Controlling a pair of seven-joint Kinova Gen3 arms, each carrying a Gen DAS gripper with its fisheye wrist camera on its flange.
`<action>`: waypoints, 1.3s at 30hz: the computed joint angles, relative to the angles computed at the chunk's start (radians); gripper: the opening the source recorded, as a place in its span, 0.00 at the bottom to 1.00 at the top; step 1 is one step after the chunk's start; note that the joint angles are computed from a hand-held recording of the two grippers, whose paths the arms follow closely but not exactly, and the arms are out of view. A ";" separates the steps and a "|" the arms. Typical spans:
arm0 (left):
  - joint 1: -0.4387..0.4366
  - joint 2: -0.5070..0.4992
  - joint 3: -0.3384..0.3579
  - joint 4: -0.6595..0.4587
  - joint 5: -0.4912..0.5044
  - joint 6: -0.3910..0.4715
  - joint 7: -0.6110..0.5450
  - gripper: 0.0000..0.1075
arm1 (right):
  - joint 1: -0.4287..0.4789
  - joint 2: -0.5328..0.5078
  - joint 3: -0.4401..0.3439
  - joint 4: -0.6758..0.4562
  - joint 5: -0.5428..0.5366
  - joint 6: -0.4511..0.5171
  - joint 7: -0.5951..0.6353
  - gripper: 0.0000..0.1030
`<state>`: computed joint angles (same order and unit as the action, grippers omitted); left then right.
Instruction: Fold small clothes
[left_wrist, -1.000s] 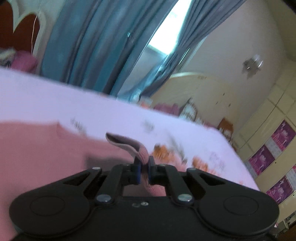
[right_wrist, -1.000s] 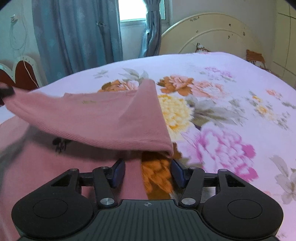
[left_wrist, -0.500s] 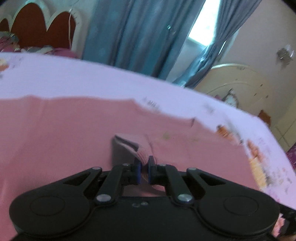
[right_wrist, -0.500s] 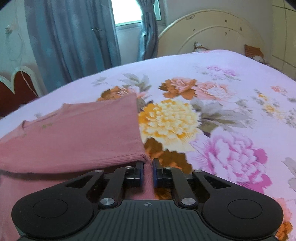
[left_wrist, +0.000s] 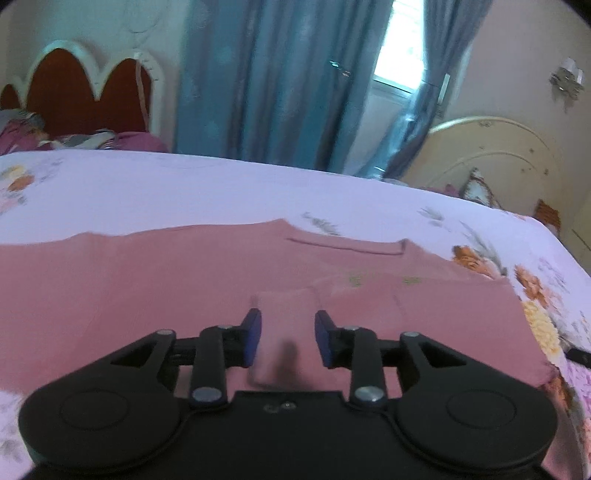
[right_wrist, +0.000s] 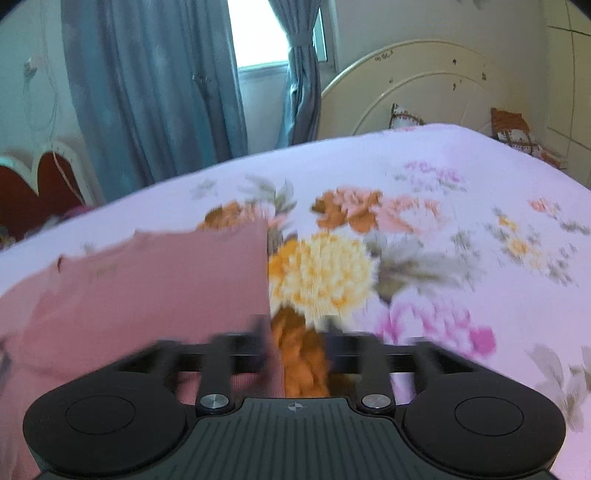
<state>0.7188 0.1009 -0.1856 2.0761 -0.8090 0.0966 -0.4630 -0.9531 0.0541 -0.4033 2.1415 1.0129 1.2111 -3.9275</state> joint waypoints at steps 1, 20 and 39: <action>-0.039 0.011 0.046 -0.012 0.038 0.004 -0.041 0.32 | 0.015 0.000 0.013 0.002 0.019 -0.027 0.019 0.60; 0.029 0.107 0.001 -0.068 0.128 0.117 -0.088 0.39 | 0.326 0.108 0.216 -0.031 0.209 -0.573 0.128 0.17; -0.141 0.032 0.232 -0.063 0.095 0.266 -0.098 0.38 | 0.131 0.118 0.141 -0.131 0.181 -0.297 0.236 0.54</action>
<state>0.5782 0.1327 0.0468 2.0129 -0.7135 0.3630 -0.5609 -0.8220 0.1726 -0.2624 2.0107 1.1940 0.9143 -3.6918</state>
